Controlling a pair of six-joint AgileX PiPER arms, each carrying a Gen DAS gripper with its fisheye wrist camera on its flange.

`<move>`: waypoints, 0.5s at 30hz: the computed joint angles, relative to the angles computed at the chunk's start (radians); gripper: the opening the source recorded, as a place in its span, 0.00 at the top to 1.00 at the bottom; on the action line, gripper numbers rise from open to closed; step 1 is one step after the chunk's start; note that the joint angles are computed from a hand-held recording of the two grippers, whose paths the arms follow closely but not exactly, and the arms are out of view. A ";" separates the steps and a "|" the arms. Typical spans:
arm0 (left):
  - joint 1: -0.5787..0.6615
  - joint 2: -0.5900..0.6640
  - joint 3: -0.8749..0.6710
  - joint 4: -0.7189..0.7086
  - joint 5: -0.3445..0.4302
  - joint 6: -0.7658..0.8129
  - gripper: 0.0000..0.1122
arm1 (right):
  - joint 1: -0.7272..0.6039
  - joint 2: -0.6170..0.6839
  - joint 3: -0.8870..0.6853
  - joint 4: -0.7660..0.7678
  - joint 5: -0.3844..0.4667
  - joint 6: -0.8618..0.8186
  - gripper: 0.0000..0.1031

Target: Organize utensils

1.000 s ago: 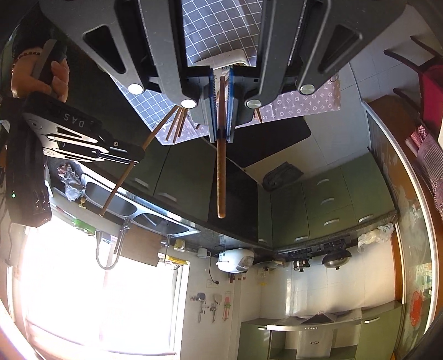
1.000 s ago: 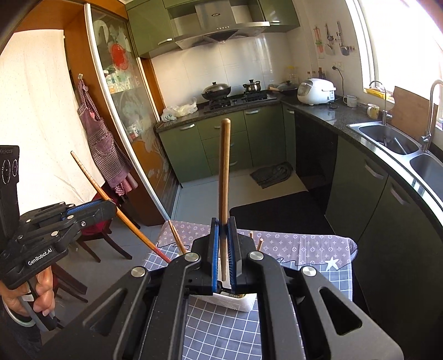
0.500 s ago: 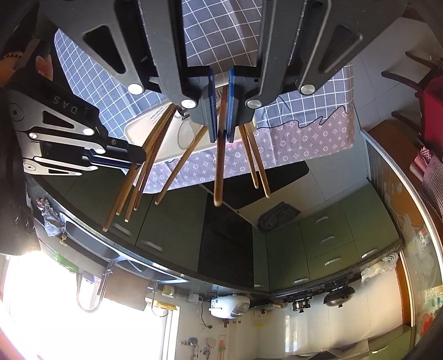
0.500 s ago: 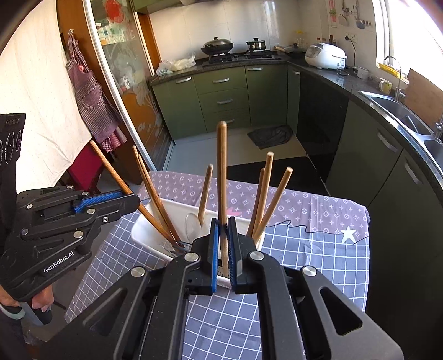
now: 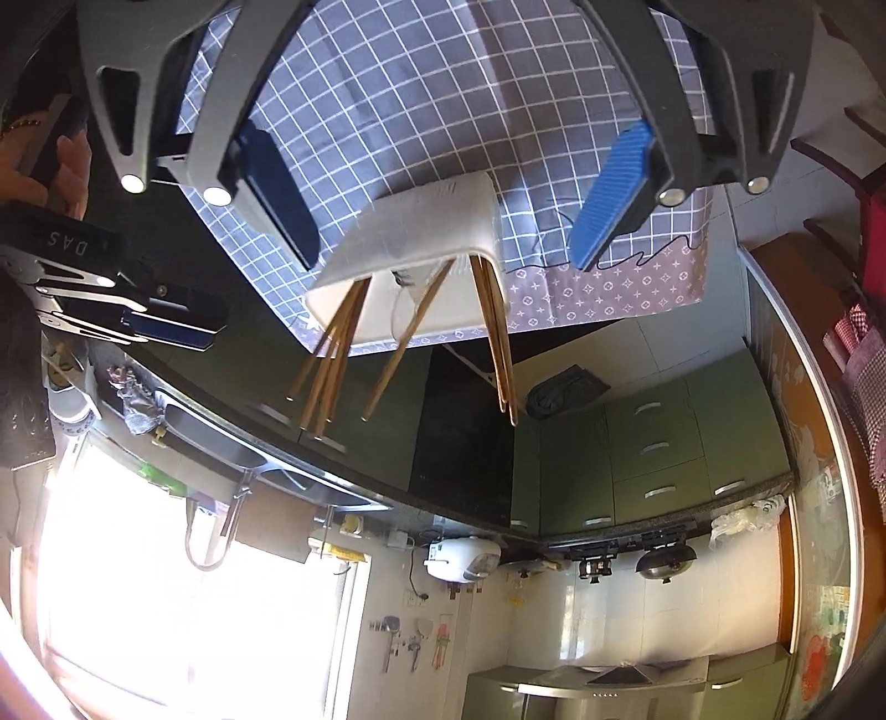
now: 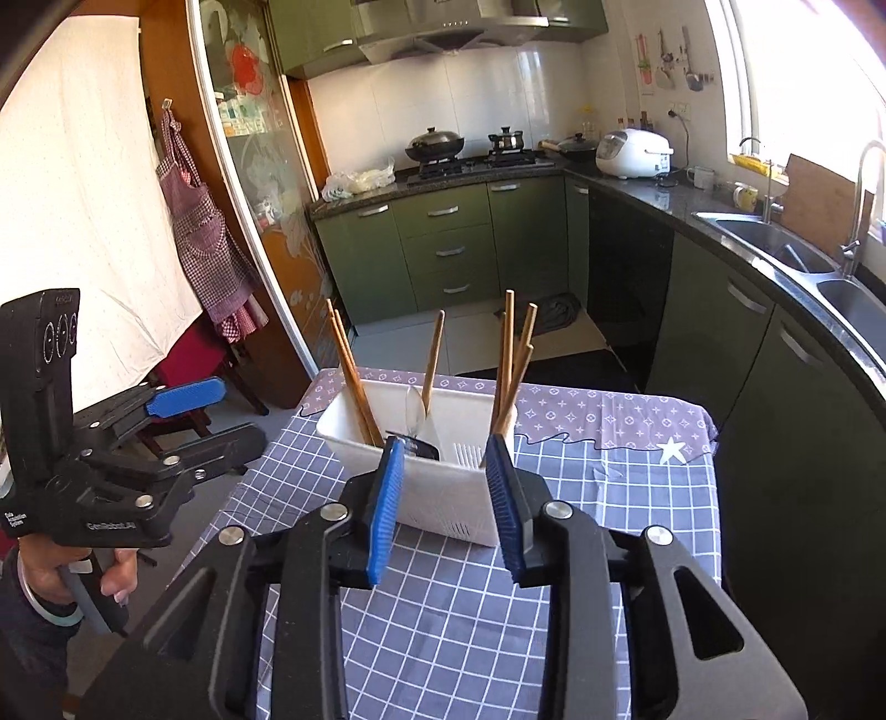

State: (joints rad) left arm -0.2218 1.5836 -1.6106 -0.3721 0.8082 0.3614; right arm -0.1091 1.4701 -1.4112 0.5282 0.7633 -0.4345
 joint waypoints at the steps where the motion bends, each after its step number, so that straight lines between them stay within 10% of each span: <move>1: 0.003 -0.060 0.092 -0.021 -0.044 0.027 0.16 | -0.004 -0.064 0.087 0.012 -0.042 -0.024 0.50; 4: 0.007 -0.219 0.321 -0.058 -0.136 0.074 0.15 | -0.047 -0.253 0.334 0.131 -0.143 -0.160 0.04; 10: -0.047 -0.493 0.628 0.092 -0.284 -0.049 0.14 | -0.050 -0.616 0.676 0.104 -0.280 -0.159 0.05; 15: -0.058 -0.629 0.704 0.161 -0.238 -0.130 0.14 | -0.063 -0.854 0.797 0.044 -0.208 -0.084 0.05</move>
